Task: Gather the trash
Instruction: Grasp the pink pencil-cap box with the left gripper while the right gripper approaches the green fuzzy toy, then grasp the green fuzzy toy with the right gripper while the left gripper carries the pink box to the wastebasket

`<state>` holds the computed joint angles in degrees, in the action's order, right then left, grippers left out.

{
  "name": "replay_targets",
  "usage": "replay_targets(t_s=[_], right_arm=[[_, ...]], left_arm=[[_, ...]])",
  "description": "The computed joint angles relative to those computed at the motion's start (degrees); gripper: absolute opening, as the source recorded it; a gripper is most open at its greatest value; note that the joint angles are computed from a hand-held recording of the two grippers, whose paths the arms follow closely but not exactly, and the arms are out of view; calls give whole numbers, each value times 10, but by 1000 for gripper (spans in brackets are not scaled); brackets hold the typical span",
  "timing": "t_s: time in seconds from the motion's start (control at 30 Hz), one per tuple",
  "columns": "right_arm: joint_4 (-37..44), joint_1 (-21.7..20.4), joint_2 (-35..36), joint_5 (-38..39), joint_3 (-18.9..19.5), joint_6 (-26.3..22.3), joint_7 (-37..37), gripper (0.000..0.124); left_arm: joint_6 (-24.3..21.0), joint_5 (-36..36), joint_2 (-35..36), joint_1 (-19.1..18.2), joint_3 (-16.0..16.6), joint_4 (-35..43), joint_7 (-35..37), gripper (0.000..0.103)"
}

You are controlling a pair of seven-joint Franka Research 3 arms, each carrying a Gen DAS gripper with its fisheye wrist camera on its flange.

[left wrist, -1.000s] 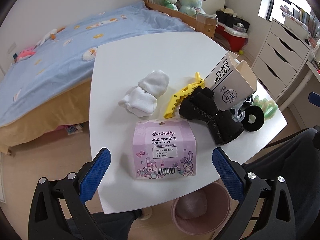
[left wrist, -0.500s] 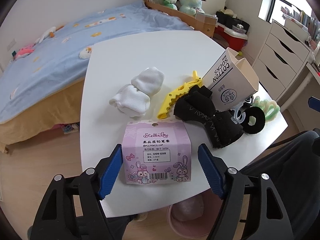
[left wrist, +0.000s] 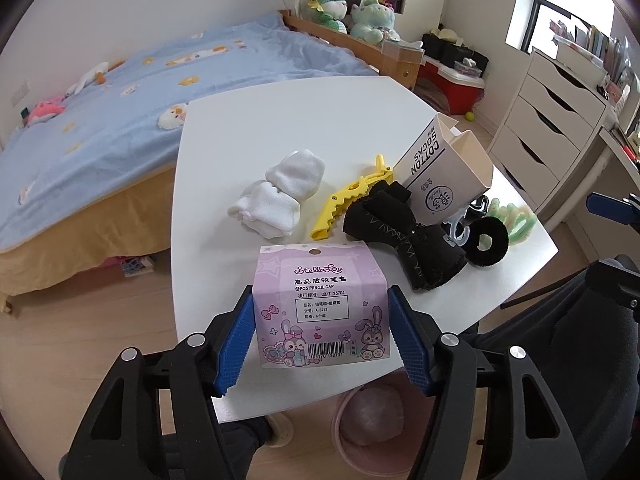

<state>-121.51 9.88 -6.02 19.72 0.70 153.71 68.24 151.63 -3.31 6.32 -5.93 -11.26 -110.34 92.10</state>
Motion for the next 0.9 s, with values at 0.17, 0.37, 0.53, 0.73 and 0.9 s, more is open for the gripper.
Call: replay_targets(t_s=[0.17, 0.37, 0.53, 0.73, 0.9], right_arm=[[16, -2, 18, -5, -3, -1, -17, 100], [61, -9, 57, 10, -7, -42, -56, 100], [89, -15, 85, 23, -5, -67, -97, 98], [121, -18, 114, 10, -1, -106, -120, 65], [124, -19, 118, 25, 2, -104, -140, 57]], left_arm=[[13, -12, -23, 0, -1, -17, 17, 63], [24, -36, -44, -5, 3, -29, 42, 63], [27, -48, -52, -9, 8, -34, 55, 63], [28, -61, -58, -11, 11, -43, 65, 63], [26, -73, -59, -12, 12, -46, 76, 63]])
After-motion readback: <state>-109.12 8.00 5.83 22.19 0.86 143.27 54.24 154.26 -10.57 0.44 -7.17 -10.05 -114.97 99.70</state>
